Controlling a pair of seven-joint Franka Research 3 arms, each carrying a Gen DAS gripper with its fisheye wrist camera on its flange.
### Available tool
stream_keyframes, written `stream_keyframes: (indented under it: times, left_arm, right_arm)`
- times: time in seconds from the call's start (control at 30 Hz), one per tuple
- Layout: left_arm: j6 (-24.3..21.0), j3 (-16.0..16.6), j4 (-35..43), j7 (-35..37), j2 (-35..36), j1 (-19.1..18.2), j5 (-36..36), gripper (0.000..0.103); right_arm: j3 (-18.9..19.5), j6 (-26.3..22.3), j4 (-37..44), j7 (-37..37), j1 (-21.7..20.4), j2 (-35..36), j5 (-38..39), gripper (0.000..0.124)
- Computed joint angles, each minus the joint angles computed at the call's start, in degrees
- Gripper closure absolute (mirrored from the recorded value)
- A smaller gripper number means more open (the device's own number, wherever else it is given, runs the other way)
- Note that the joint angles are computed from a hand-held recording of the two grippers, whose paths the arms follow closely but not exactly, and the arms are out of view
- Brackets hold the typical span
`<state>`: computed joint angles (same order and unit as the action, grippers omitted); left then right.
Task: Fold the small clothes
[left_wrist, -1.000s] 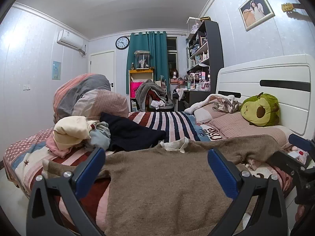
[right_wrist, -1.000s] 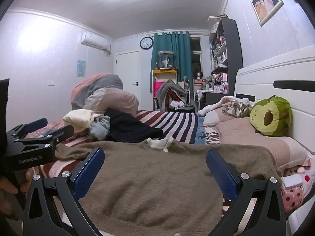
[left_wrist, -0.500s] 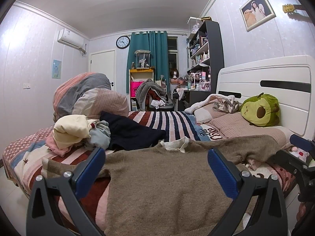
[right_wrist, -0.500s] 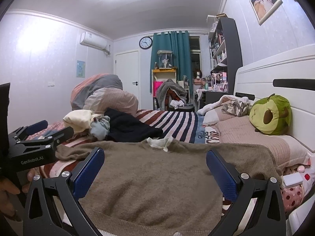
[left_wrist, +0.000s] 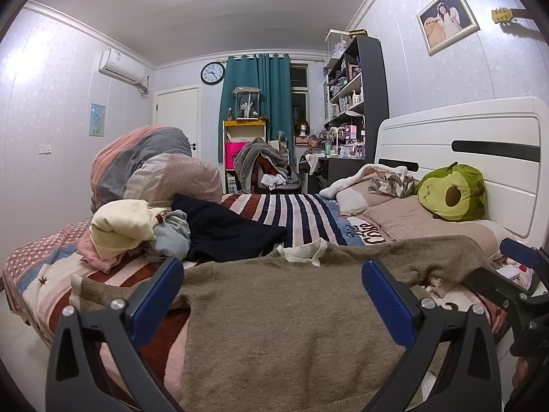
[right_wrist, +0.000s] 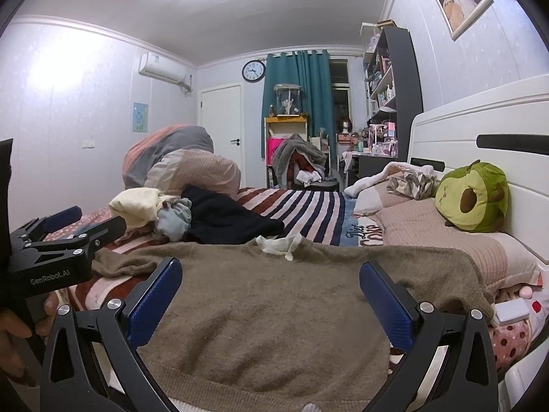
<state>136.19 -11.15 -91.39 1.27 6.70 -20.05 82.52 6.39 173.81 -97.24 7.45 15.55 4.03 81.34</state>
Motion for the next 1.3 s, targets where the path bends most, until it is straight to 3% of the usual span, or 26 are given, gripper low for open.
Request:
stream_keyframes:
  times: [0.53,0.8,1.03,1.2,1.3]
  left_arm:
    - [-0.09,-0.06,-0.21,-0.39,-0.13,0.06,0.17,0.001]
    - [0.44,0.23,-0.87,0.09,-0.46,0.61,-0.06,0.001]
    - [4.51,1.43,-2.39,-0.08,-1.25,3.47,-1.53,0.001]
    - [7.32,2.58,-4.66,-0.36,-2.18,6.65,-3.49,0.001]
    - [9.53,3.53,-6.84,-0.85,-2.77,9.14,-5.05,0.001]
  right_arm:
    - [0.27,-0.16,0.07,-0.22,-0.46,1.05,0.00,0.021]
    - [0.35,-0.82,1.08,3.98,-0.80,2.38,-3.00,0.021]
    - [0.34,3.38,2.69,22.05,0.77,5.48,-23.37,0.021]
    - [-0.97,-4.21,7.12,35.15,1.26,9.56,-37.73,0.021]
    - [-3.03,-4.90,10.14,44.63,3.44,13.05,-46.87,0.021]
